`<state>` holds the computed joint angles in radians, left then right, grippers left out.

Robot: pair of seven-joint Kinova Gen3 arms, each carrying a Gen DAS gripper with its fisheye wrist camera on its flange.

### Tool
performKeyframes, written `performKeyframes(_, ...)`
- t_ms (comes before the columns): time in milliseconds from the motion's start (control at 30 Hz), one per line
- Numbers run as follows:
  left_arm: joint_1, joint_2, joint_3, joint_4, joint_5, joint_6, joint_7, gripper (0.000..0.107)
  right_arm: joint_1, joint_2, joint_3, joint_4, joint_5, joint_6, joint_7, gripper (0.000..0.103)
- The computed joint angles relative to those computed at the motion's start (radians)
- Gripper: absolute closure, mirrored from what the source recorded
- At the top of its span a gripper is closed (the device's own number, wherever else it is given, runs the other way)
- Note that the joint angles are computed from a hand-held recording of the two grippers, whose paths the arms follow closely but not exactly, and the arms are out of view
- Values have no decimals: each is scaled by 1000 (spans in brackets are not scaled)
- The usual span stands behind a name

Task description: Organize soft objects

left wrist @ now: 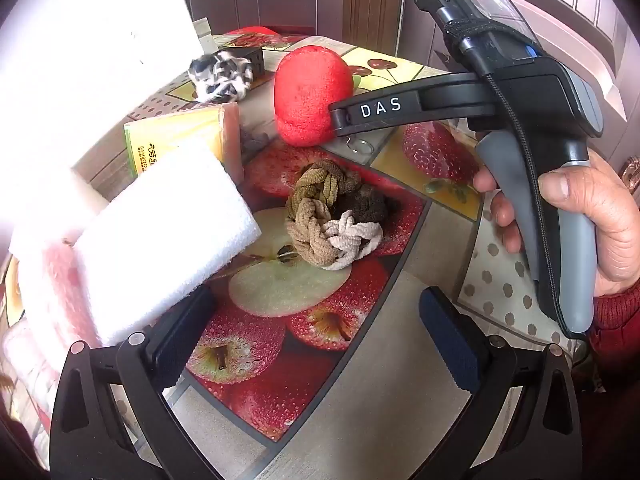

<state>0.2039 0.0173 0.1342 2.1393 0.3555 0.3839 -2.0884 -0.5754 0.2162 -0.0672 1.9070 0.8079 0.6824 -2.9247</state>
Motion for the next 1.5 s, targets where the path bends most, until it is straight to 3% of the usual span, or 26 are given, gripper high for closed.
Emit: performKeyframes(1500,22,-4,13,-15,-35,15,48,5,-5,7,2,-5,5,5,-5,0)
